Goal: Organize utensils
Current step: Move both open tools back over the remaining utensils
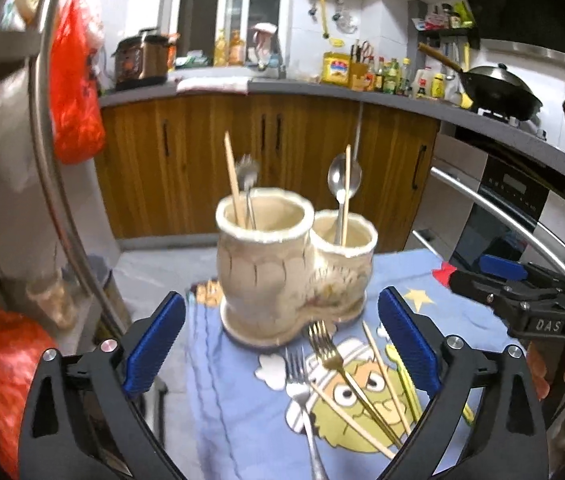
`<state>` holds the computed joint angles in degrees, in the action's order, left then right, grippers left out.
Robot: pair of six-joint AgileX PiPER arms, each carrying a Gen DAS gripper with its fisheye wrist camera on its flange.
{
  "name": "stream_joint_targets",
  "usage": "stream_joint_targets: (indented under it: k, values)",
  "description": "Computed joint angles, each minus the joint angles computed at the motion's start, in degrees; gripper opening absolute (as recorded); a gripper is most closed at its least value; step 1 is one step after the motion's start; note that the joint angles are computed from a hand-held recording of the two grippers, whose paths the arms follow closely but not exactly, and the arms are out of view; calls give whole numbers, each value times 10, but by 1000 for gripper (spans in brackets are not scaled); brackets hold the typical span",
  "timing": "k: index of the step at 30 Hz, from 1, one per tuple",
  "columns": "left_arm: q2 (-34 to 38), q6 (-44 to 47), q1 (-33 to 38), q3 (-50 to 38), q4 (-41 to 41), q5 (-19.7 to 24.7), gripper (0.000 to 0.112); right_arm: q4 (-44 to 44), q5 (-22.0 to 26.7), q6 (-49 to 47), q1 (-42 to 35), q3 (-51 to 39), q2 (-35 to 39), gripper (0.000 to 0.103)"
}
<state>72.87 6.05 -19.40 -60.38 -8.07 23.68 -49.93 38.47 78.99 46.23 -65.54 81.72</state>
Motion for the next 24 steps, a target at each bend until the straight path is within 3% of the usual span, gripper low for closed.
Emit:
stream_joint_targets:
  k: [4, 10, 14, 19, 24]
  values:
    - [16, -90, -19, 29, 93, -13, 97, 48, 3, -31, -17, 24, 8, 98]
    - [25, -92, -16, 73, 118, -44, 97, 25, 39, -38, 6, 51, 20, 97]
    - [32, -104, -26, 87, 149, -41, 97, 54, 48, -90, 12, 60, 29, 97]
    - [53, -3, -15, 80, 48, -6, 97, 65, 59, -129, 31, 65, 35, 97]
    - [76, -9, -18, 70, 56, 24, 97, 114, 35, -167, 18, 76, 30, 97]
